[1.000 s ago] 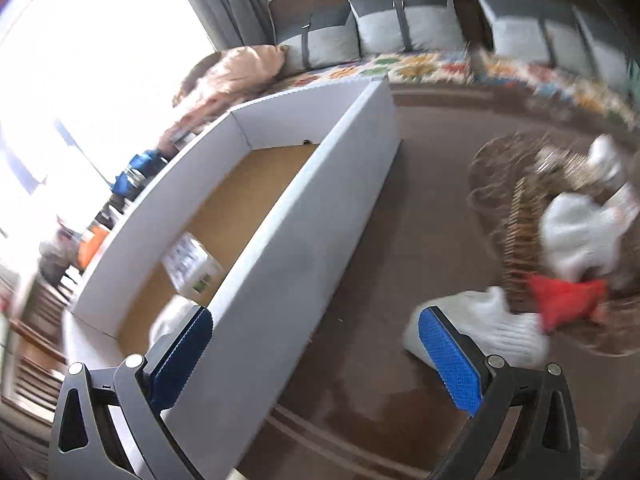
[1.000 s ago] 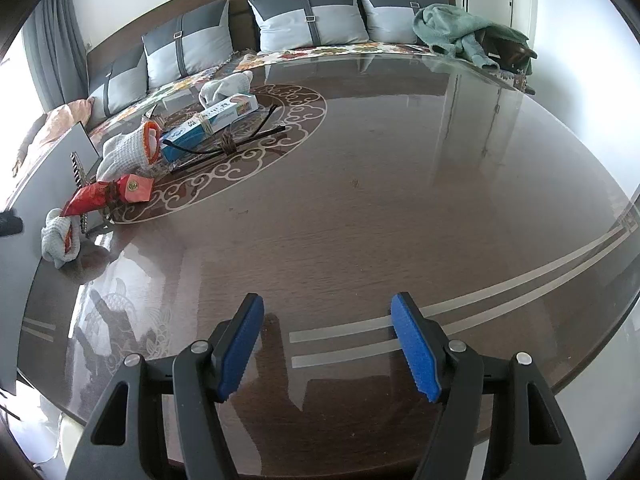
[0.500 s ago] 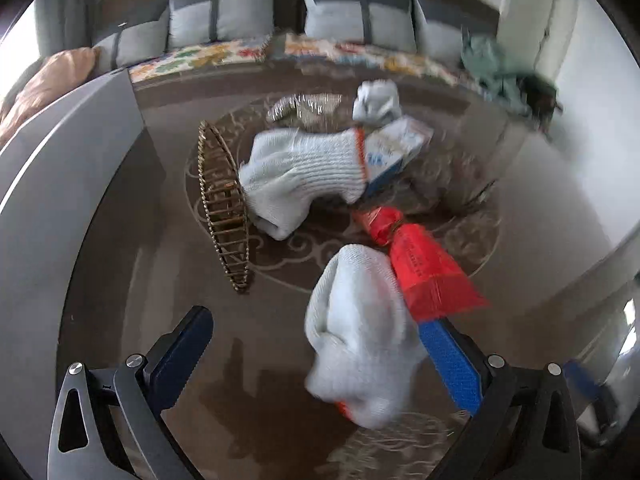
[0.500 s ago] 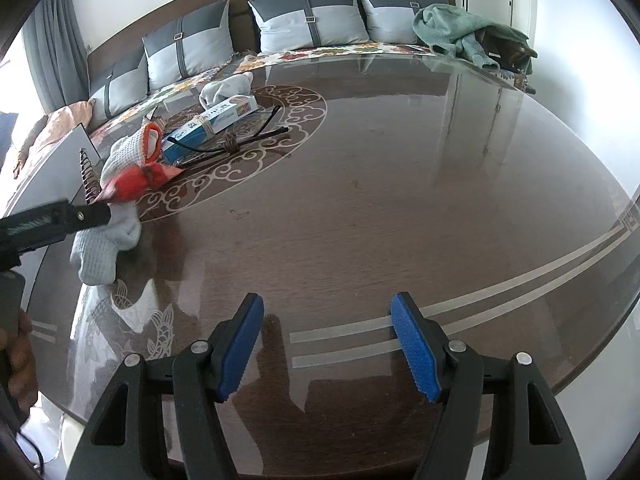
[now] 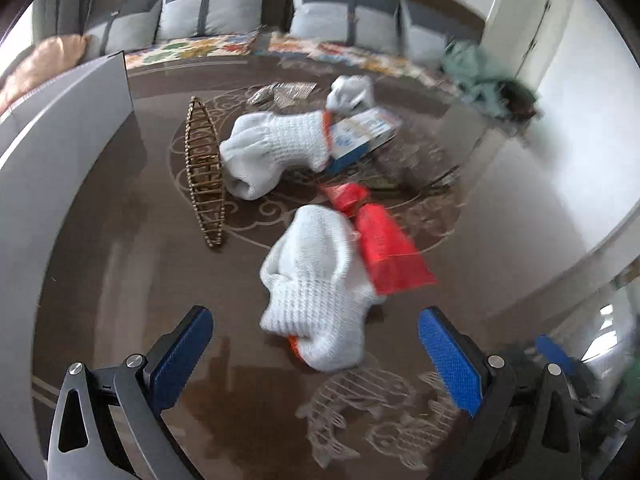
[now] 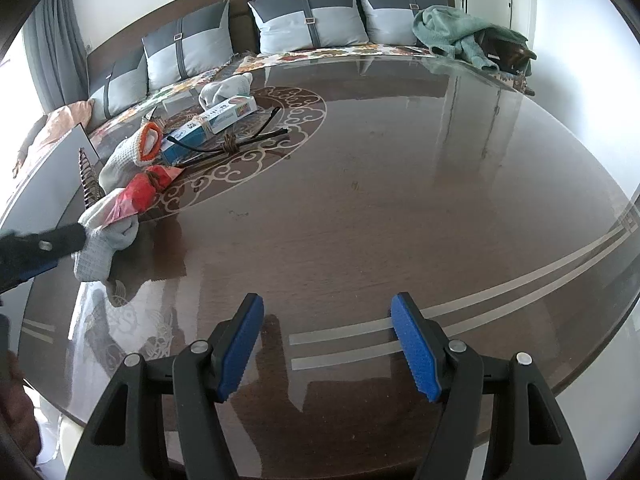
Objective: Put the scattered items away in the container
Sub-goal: 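Grasp a white orange-cuffed glove with the left gripper and lift it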
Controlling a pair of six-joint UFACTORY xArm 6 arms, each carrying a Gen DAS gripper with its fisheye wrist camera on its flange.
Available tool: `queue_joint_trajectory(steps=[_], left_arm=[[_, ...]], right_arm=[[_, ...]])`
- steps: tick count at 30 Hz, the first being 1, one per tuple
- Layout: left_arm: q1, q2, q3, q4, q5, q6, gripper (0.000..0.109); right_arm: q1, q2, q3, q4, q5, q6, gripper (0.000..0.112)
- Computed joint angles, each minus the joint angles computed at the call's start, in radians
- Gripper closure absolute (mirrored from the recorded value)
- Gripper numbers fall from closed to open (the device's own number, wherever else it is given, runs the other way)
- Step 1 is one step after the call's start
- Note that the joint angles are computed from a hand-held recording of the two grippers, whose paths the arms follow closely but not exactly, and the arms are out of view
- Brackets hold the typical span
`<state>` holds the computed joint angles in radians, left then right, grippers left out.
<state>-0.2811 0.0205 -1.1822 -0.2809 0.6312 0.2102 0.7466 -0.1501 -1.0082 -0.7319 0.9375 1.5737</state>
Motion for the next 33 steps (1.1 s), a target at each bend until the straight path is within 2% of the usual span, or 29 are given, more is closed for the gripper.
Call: queue_joint_trajectory(steps=[4, 9, 15, 16, 17, 18, 19, 20, 25, 28, 31, 33], left_arm=[[0.024, 0.046, -0.052, -0.017, 0.044, -0.048, 0.006], [0.026, 0.099, -0.122, -0.08, 0.116, 0.026, 0.006], [-0.01, 0.135, -0.152, -0.06, 0.115, 0.052, 0.006], [-0.011, 0.133, -0.151, -0.058, 0.114, 0.053, 0.013], [-0.01, 0.127, -0.149, -0.059, 0.113, 0.054, 0.038], [-0.009, 0.121, -0.147, -0.051, 0.116, 0.049, 0.051], [-0.003, 0.116, -0.149, -0.051, 0.132, 0.041, 0.061], [0.003, 0.11, -0.149, -0.056, 0.143, 0.034, 0.067], [0.013, 0.012, -0.041, 0.004, 0.122, -0.063, 0.07], [-0.007, -0.061, 0.057, 0.027, 0.068, -0.086, 0.07], [-0.03, -0.101, 0.118, 0.067, 0.013, -0.115, 0.07], [-0.036, -0.111, 0.138, 0.084, -0.011, -0.131, 0.07]], right_arm=[[-0.002, -0.007, 0.007, -0.001, -0.006, 0.001, 0.044], [0.003, 0.004, -0.007, 0.001, 0.013, -0.006, 0.044], [0.003, -0.001, -0.001, 0.001, 0.006, -0.001, 0.044], [0.003, -0.001, -0.001, 0.001, 0.006, -0.001, 0.044], [0.003, -0.002, 0.0, 0.001, 0.006, -0.001, 0.044], [0.003, -0.002, 0.001, 0.001, 0.005, -0.002, 0.044], [0.003, -0.003, 0.001, 0.0, 0.005, -0.001, 0.044], [0.003, -0.004, 0.001, -0.001, 0.005, 0.0, 0.044], [0.009, 0.007, -0.01, -0.001, 0.02, -0.002, 0.044], [0.004, -0.002, 0.0, -0.004, 0.005, 0.007, 0.044], [-0.023, -0.058, 0.066, -0.012, -0.086, 0.054, 0.044], [-0.052, -0.105, 0.126, -0.027, -0.18, 0.103, 0.045]])
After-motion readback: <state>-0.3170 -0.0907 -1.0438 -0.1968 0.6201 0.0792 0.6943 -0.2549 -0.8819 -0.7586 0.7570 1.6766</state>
